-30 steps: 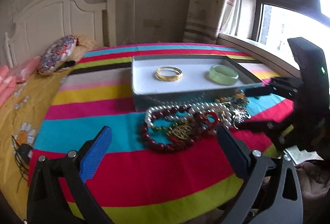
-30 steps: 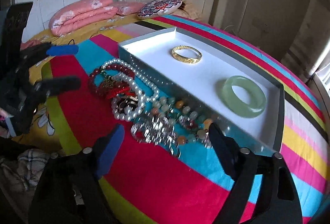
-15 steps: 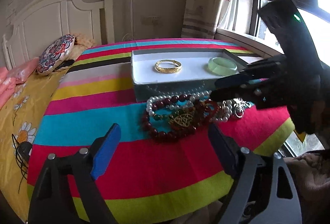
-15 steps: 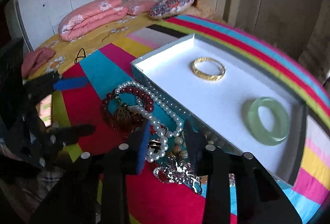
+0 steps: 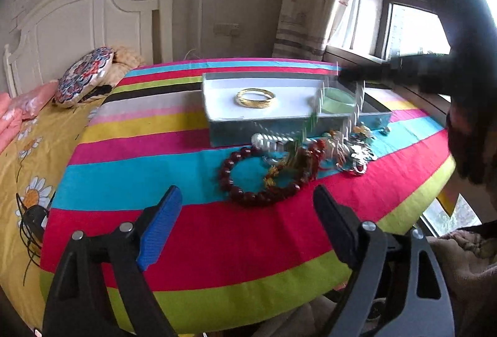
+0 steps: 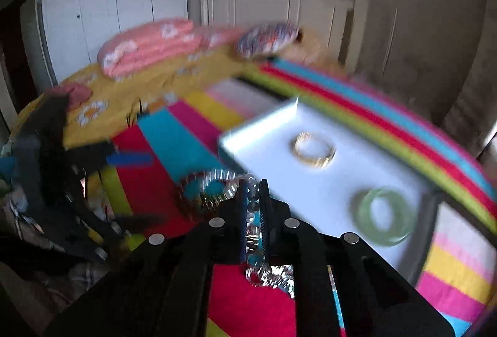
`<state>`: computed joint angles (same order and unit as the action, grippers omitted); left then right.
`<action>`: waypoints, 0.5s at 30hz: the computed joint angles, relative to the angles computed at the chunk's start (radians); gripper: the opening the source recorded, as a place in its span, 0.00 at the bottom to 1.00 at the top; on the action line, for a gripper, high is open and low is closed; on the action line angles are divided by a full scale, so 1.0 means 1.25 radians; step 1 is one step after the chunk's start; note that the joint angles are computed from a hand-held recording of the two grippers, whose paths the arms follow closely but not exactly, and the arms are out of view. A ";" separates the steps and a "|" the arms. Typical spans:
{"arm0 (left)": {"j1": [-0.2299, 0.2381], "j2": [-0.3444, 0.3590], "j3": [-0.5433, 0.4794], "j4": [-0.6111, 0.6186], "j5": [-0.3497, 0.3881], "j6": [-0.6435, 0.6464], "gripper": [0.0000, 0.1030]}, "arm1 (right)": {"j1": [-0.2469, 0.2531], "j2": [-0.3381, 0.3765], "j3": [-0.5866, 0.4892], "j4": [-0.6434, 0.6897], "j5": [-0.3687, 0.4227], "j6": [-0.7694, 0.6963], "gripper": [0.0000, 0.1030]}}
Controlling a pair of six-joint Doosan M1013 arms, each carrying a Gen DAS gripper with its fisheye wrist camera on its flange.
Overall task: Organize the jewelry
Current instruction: 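Grasp the white pearl necklace with the right tool and lift it, then hold the pearl necklace up with the right tool while the left tool grasps the red bead bracelet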
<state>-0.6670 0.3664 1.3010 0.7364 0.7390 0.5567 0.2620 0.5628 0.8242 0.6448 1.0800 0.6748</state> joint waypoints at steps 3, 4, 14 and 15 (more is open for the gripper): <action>-0.006 0.006 -0.011 -0.010 -0.006 0.039 0.82 | -0.010 -0.019 0.013 0.060 -0.048 -0.017 0.10; -0.006 0.010 -0.018 -0.023 -0.009 0.060 0.80 | -0.012 -0.022 0.013 0.072 -0.057 -0.018 0.10; 0.015 0.063 -0.097 -0.155 0.040 0.245 0.62 | -0.045 -0.064 0.049 0.236 -0.183 -0.057 0.10; 0.015 0.065 -0.099 -0.158 0.042 0.252 0.62 | -0.047 -0.065 0.047 0.244 -0.191 -0.054 0.10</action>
